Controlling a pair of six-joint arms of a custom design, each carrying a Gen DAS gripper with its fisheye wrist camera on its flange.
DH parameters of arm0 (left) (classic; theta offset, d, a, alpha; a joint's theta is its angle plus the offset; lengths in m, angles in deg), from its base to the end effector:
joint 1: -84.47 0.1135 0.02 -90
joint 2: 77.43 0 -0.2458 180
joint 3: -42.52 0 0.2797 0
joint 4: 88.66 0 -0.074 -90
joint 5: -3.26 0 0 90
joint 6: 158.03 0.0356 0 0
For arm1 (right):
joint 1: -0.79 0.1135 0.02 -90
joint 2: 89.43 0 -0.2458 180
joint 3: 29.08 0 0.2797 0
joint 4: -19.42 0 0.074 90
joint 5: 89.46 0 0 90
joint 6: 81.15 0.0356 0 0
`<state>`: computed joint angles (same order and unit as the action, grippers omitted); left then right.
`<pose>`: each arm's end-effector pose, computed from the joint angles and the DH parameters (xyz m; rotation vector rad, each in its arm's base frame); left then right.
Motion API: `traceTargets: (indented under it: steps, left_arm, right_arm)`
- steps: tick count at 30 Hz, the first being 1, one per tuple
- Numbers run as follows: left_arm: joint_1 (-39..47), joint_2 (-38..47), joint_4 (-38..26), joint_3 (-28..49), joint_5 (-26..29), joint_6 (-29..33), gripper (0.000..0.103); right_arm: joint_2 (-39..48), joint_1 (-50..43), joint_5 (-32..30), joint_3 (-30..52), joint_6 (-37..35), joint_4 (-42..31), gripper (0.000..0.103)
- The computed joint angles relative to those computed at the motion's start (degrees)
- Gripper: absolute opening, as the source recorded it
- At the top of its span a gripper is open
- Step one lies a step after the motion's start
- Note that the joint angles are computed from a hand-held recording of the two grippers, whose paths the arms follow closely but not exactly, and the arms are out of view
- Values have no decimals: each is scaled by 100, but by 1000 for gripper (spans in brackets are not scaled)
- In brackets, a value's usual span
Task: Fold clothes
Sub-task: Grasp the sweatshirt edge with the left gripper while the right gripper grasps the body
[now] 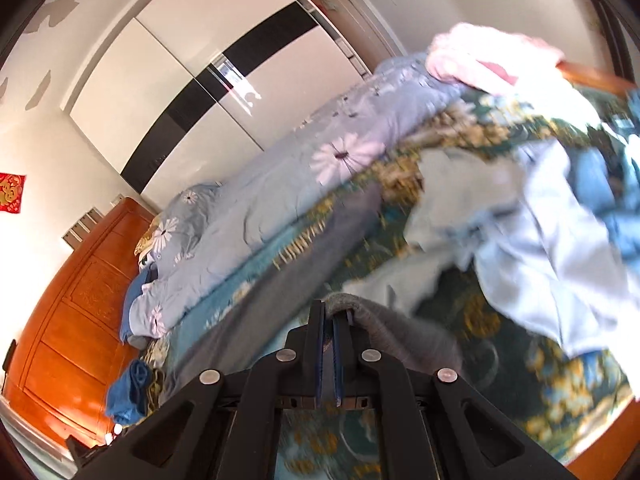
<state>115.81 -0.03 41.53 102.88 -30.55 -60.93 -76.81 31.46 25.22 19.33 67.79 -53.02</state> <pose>0.2466 0.1155 0.1852 -0.2342 2.2741 -0.9923 0.0870 0.0343 0.2673 0.7586 2.0390 0.4300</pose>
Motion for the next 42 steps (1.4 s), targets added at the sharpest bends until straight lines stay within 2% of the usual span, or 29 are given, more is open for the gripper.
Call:
traceTargets:
  steps: [6,12,18,23,30,36,42]
  left_arm:
    - [-638,538,772,722,-393,-823,8]
    - [-1291,1749,1387,1618,-1120,-1455,8]
    - [-1776,3118,1408,2833,-1866,-1552,9]
    - [-1974,4048,1374,3694,-2291,-1606,9]
    - [-2135,4968,1171,4608,-2743,-1601,10]
    - [-2242,5457,835,5243,-2967,-1550,11]
    - [-2313,5674,443,5679,-3060,-1547,14]
  right_arm:
    - [2051,-1449,-960,732,-1250,1528,4]
    - [4414,-2036,-1251,1605,-1891,2647,4]
    - [6900,-2395,-1468,2872,-2346,3263,4]
    - [8597,-2494,-1496,4101,-2559,3401,4]
    - [10407,-2433,-1371,5736,-2853,3080,4]
    - [11309,-2480,-1462,6514,-2879,2861,4]
    - [11798,-2488,-1500,6981,-2906,2627,4]
